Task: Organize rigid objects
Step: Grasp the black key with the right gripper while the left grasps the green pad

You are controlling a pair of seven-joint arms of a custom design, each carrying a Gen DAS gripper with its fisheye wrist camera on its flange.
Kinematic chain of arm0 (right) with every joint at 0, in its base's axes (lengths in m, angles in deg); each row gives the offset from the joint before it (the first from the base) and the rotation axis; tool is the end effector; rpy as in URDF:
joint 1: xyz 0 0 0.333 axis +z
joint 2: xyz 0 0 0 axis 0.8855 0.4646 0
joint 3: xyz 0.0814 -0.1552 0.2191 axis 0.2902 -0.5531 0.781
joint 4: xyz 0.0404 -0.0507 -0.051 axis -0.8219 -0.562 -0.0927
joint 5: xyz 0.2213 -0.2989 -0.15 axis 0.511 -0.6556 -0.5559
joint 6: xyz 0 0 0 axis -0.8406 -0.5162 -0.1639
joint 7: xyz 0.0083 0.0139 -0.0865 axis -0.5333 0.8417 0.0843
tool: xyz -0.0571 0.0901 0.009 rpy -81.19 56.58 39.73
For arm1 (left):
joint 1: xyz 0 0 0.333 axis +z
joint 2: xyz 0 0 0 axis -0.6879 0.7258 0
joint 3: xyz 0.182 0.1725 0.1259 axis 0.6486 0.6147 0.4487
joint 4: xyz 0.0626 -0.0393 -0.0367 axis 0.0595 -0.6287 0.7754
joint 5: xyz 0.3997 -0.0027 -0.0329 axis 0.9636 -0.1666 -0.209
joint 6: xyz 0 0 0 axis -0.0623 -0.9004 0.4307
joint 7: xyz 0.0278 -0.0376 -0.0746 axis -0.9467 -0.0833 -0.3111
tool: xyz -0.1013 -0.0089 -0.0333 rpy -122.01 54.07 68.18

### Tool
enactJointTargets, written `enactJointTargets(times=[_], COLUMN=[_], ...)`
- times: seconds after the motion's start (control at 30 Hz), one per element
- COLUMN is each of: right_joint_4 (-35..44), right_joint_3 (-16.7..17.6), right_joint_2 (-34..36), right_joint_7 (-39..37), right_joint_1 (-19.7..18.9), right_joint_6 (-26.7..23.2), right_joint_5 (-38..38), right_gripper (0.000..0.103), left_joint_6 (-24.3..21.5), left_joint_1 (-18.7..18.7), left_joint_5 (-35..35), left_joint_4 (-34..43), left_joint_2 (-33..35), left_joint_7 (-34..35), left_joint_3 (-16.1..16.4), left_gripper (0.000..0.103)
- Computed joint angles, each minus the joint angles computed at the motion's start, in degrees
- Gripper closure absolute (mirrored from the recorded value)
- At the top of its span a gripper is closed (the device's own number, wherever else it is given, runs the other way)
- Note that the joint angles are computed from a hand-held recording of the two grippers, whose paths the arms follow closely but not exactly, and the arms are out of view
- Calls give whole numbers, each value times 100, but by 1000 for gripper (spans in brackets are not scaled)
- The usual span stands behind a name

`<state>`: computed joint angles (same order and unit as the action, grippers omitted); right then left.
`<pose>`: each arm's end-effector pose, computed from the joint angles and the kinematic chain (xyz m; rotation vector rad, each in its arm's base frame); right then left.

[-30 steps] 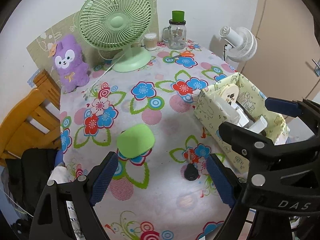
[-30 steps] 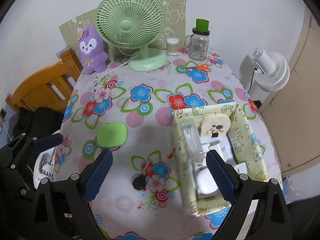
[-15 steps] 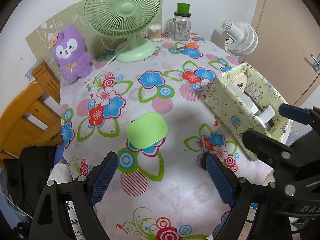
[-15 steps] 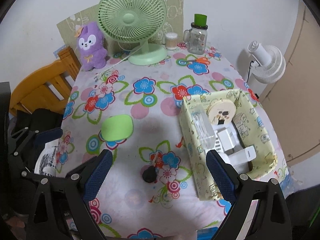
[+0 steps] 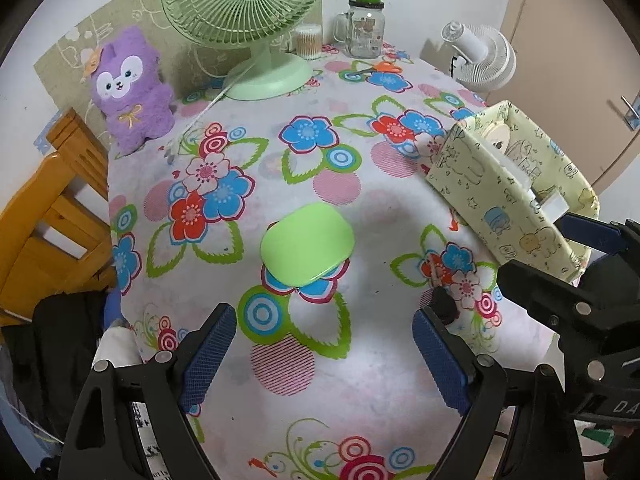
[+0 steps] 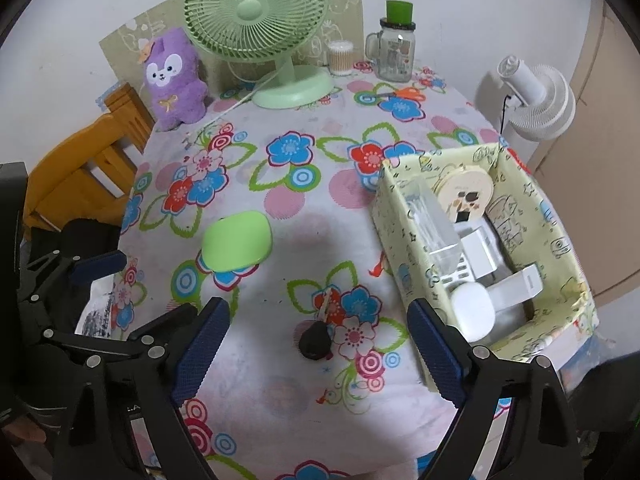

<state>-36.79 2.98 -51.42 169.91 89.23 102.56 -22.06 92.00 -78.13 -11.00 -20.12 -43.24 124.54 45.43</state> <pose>0.4230 0.3340 0.5038 -1.7760 2.0650 -0.3969 0.4762 -0.5046 0.4857 -1.4387 2.5020 -0.5061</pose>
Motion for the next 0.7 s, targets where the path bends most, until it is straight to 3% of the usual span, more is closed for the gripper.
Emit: enactJointTargets(times=[0.37,0.7], right_joint_4=[263,383], right_joint_3=[-40,-101], right_joint_2=[559,1010], right_joint_7=[-96,-126], right_joint_1=[58,102], right_joint_6=[-211,-257], right_joint_5=[232,475], right_gripper=[15,24], left_joint_6=[-212,-272], left_joint_1=[21,20], left_joint_5=[34,-86], left_joint_4=[323,495], left_joint_2=[480,761], left_joint_7=[426,692], left_joint_3=[112,176], left_gripper=[12,12])
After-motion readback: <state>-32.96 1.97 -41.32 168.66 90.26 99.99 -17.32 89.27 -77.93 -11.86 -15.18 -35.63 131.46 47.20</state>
